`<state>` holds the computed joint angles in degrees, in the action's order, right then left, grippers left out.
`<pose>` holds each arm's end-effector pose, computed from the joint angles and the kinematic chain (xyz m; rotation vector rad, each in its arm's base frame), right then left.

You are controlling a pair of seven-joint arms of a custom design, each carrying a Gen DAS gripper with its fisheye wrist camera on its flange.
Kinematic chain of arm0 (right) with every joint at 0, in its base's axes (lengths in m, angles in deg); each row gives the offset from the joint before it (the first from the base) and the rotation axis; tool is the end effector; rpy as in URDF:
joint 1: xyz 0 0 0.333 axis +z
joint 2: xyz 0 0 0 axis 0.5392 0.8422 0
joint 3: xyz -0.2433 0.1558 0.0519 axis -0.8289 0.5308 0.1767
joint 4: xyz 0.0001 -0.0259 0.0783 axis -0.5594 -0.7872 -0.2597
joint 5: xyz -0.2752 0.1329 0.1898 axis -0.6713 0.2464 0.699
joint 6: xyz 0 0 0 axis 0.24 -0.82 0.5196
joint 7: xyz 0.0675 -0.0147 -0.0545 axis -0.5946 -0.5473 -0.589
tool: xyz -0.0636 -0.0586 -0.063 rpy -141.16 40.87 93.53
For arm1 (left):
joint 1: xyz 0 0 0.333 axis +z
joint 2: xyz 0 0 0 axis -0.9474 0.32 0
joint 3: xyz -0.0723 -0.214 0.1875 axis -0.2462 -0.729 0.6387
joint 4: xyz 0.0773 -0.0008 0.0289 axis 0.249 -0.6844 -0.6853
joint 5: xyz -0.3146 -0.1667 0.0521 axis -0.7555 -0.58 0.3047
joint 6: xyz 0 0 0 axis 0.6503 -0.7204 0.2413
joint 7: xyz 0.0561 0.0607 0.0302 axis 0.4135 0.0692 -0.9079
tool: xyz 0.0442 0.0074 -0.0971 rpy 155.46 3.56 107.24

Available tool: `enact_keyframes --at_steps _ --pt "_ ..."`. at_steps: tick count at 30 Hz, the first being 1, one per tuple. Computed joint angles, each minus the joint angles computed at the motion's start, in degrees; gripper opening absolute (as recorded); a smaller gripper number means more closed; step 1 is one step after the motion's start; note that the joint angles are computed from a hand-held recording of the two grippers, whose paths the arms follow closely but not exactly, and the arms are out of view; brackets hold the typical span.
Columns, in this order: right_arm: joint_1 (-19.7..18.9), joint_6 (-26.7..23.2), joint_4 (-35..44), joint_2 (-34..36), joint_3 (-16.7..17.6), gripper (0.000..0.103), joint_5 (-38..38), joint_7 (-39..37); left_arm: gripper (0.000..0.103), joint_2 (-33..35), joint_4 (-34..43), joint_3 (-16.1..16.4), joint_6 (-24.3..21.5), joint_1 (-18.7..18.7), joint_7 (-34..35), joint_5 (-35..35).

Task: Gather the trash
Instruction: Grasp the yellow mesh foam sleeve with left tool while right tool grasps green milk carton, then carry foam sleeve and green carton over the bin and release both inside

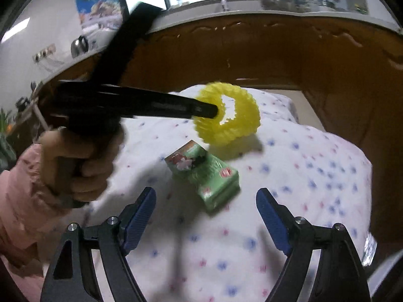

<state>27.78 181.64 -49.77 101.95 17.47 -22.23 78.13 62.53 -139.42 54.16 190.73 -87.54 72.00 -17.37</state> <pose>0.6292 0.0315 0.4549 -2.3250 0.3388 0.1518 0.5648 -0.2545 0.4699 -2.2095 1.2909 -0.6543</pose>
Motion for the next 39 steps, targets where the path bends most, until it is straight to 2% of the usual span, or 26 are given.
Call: enact_keyframes --at_steps 6,11,12,16,18,24,31,39 --pt "3.02 3.29 0.47 1.18 1.2 0.083 -3.32 -3.46 0.013 -10.83 -12.36 -0.92 3.04 1.7 -8.55 3.94" --pt "4.48 2.97 1.68 2.53 1.71 0.08 -5.93 -4.32 0.013 -16.36 -18.81 -3.06 4.3 3.95 -13.18 4.24" --pt "4.63 3.74 0.77 2.02 1.7 0.068 -6.0 -4.55 0.013 -17.2 -19.67 -3.52 4.26 4.25 -14.17 4.53" --pt "4.78 7.96 -5.25 -2.06 1.08 0.058 -5.57 -6.24 0.013 -18.93 -21.31 -5.07 4.07 4.76 -15.29 4.14" --pt "4.55 10.02 -8.16 -4.08 0.26 0.056 -5.02 -5.81 0.013 -19.14 -21.56 -5.62 4.51 4.74 -15.55 3.74" --pt "0.42 6.75 -9.11 -5.89 -3.13 0.056 -3.19 1.56 0.013 -18.03 -20.5 -7.23 6.67 3.33 -15.41 4.1" --pt "-6.61 3.04 -10.12 -7.26 -6.63 0.055 2.56 8.5 0.013 -13.53 -15.59 -8.25 7.97 -0.31 -14.96 5.37" --pt "-12.41 1.12 -11.3 -7.88 -8.34 0.055 10.08 13.66 0.013 -5.7 -5.78 -8.04 4.17 -6.58 -11.69 5.91"
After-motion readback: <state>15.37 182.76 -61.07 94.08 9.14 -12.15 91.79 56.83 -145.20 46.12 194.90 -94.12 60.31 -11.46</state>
